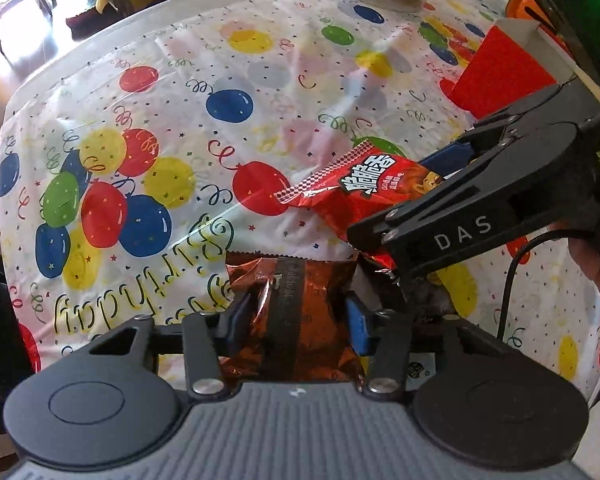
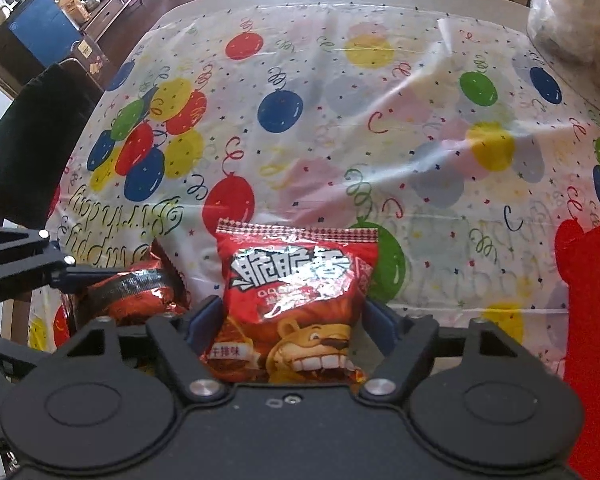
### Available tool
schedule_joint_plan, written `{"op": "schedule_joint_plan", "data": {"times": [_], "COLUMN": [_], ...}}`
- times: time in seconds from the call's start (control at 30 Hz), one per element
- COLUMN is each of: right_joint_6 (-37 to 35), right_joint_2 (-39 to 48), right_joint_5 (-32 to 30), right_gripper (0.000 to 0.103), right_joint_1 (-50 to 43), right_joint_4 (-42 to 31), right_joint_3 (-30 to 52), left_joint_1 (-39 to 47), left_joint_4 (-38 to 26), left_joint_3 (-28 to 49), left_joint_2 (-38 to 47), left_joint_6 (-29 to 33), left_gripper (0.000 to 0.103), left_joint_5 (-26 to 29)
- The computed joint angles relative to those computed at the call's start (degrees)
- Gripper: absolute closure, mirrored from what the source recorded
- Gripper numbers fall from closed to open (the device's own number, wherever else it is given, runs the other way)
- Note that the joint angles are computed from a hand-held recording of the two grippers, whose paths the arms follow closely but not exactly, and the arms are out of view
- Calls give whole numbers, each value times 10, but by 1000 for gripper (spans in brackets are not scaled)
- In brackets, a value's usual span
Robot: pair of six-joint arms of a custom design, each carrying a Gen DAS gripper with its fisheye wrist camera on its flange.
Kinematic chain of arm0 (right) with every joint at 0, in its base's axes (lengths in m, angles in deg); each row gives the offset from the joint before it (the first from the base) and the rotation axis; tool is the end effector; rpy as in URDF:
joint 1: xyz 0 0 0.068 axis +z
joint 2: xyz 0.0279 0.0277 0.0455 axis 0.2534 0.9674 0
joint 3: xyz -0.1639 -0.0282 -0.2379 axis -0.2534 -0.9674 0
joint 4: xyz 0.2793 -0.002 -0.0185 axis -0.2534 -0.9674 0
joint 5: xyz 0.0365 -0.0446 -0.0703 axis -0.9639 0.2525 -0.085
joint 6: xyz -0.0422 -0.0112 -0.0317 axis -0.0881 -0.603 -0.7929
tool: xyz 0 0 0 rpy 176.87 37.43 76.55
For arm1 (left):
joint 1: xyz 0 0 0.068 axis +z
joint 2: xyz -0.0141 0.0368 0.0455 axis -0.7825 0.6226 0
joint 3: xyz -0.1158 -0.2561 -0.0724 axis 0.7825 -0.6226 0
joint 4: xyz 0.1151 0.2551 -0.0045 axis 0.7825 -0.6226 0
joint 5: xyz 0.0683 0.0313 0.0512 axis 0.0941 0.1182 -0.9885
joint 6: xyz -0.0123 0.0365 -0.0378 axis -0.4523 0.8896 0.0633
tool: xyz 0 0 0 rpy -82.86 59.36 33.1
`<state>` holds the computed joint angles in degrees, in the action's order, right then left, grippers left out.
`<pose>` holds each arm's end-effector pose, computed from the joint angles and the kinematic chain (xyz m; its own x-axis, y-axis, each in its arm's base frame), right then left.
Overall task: Organize snacks
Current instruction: 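Carry the brown chip bag with the left tool while the right tool carries the red bag into the box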
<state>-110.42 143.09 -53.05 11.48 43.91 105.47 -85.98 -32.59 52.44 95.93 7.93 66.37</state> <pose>0.2224 -0.0027 0.1085 -0.8929 -0.3476 -0.2863 -0.4029 0.9006 0.1632 0.1743 -0.1207 0.1008 -0.8808 0.2989 -0.3673 0.3620 0.9250 -0.1152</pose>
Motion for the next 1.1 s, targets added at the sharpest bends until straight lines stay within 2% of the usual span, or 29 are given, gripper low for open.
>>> {"op": "schedule_joint_plan", "data": {"times": [0.07, 0.33, 0.57, 0.87, 1.1], "right_joint_6": [-4, -11, -59, -197, -320], "right_joint_2": [-4, -38, -91, -145, -136], "right_joint_5": [-2, -6, -43, -111, -155], "right_gripper": [32, 33, 33, 32, 32], "right_joint_1": [-2, -21, -76, -211, -328], "right_joint_4": [-2, -4, -67, -214, -324], "right_joint_3": [0, -14, -6, 37, 95], "left_joint_1": [-11, -33, -45, -96, -186], "left_joint_4": [-2, -16, -39, -134, -209], "left_joint_3": [-1, 5, 3, 15, 55], "left_joint_2": [-4, -12, -47, -143, -193], "left_joint_6": [1, -29, -70, -152, -256], "left_gripper": [57, 59, 59, 59, 59], "left_joint_5": [-12, -42, -57, -105, -180]}}
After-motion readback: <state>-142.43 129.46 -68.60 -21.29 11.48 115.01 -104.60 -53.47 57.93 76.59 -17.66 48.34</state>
